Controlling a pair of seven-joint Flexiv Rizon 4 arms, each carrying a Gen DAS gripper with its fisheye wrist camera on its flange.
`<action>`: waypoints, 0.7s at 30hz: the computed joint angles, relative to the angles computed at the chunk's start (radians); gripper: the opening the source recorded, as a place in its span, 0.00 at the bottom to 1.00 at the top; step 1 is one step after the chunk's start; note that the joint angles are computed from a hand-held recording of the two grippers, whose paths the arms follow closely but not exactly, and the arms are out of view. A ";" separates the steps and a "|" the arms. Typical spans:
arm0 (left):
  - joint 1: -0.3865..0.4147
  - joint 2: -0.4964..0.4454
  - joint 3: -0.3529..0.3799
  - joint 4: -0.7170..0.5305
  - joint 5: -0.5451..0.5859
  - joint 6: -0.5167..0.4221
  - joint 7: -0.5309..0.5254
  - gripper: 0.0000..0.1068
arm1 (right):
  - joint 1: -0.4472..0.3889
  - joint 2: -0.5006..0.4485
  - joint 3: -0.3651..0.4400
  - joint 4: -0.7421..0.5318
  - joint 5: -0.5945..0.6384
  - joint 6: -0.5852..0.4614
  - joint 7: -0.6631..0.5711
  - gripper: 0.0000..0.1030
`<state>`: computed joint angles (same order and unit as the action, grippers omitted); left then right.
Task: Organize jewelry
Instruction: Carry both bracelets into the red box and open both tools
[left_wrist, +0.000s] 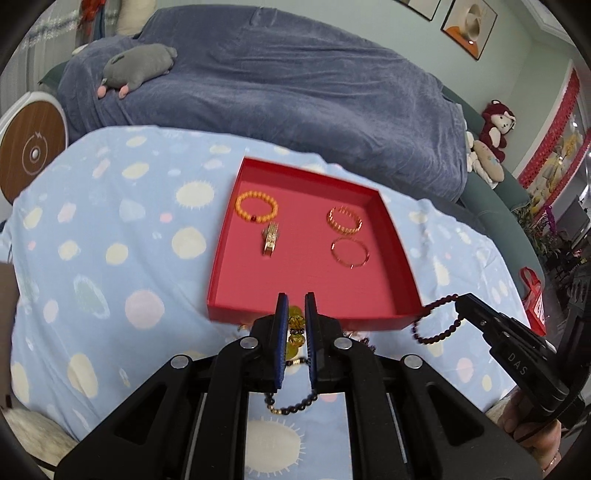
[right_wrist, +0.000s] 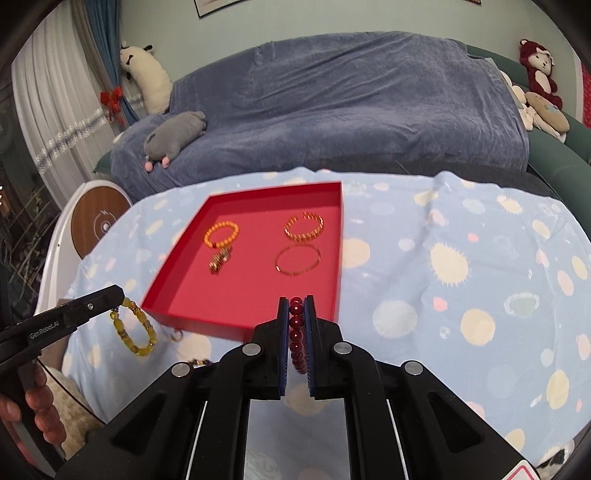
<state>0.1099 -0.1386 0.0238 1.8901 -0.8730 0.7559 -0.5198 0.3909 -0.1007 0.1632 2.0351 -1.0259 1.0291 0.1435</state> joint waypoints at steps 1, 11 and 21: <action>0.000 0.000 -0.003 -0.009 -0.005 -0.002 0.002 0.08 | -0.003 -0.006 -0.006 -0.014 -0.010 0.010 -0.006 0.07; -0.029 -0.079 -0.058 -0.133 -0.067 0.033 -0.010 0.08 | 0.001 -0.139 -0.068 -0.158 0.006 0.159 -0.068 0.07; -0.029 -0.190 -0.069 -0.145 0.087 0.070 -0.125 0.08 | 0.046 -0.234 -0.104 -0.159 0.206 0.155 -0.195 0.08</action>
<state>0.0813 -0.3288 -0.0451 1.7448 -0.7864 0.8258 -0.6447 0.4364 -0.3348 0.0591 1.8763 -0.8199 1.1844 -0.0514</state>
